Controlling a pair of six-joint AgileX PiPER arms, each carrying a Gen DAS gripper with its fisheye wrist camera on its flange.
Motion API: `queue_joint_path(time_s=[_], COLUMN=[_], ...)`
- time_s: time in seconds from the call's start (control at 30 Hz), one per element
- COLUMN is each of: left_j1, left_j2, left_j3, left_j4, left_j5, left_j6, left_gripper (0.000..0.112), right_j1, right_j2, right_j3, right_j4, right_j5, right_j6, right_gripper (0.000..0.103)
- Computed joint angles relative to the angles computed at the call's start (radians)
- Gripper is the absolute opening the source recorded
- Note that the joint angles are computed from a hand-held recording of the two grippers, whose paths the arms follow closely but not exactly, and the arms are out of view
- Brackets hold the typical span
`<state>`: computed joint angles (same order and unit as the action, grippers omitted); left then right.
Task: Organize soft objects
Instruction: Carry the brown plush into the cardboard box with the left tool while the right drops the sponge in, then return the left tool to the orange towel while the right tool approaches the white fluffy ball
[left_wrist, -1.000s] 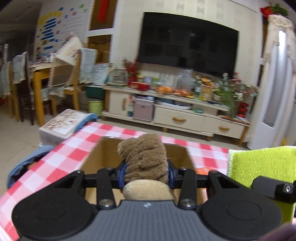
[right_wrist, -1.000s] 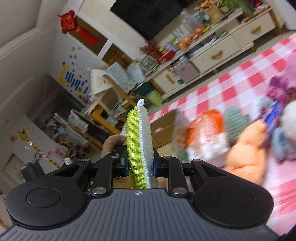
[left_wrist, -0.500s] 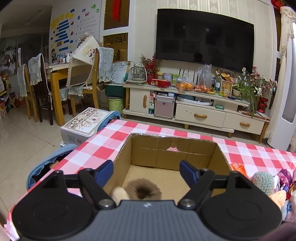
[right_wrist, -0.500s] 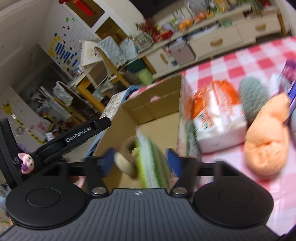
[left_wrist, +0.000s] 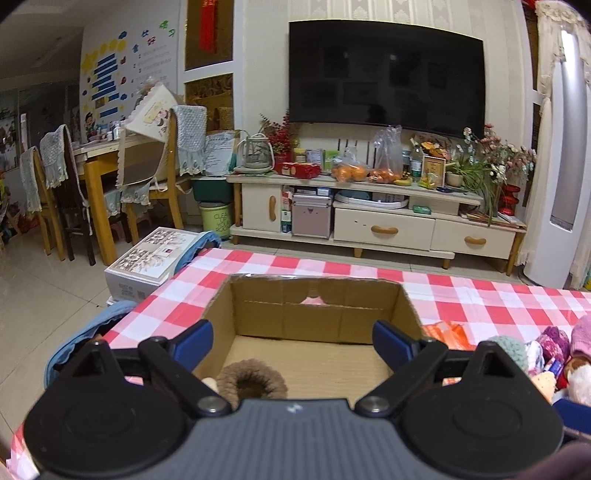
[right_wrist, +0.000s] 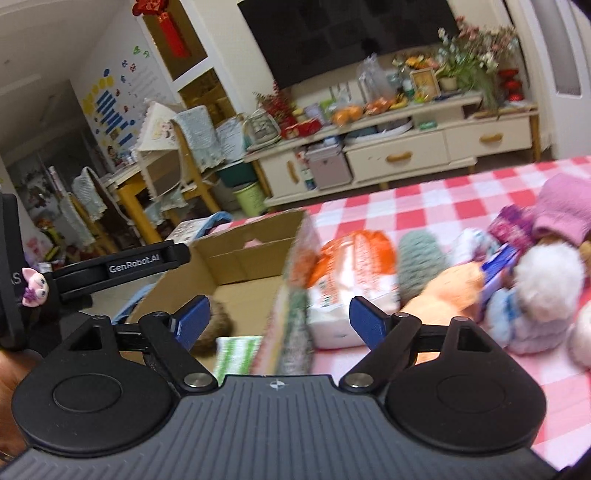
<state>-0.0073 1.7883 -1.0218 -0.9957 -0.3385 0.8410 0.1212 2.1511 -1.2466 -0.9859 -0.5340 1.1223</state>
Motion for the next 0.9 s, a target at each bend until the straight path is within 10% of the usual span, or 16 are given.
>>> queue_joint_path(time_s=[0.9], left_j1=[-0.184], left_j2=[0.065], left_j3=[-0.082], left_j4=[-0.158], left_j5=[-0.052], left_j6=[0.176], left_gripper=[0.102], right_j1=[0.074], right_j2=[-0.081], right_j3=[0.092], right_j4=[0.555], right_j5=[0.105], right_j6=[-0.507], right_gripper=[0.103])
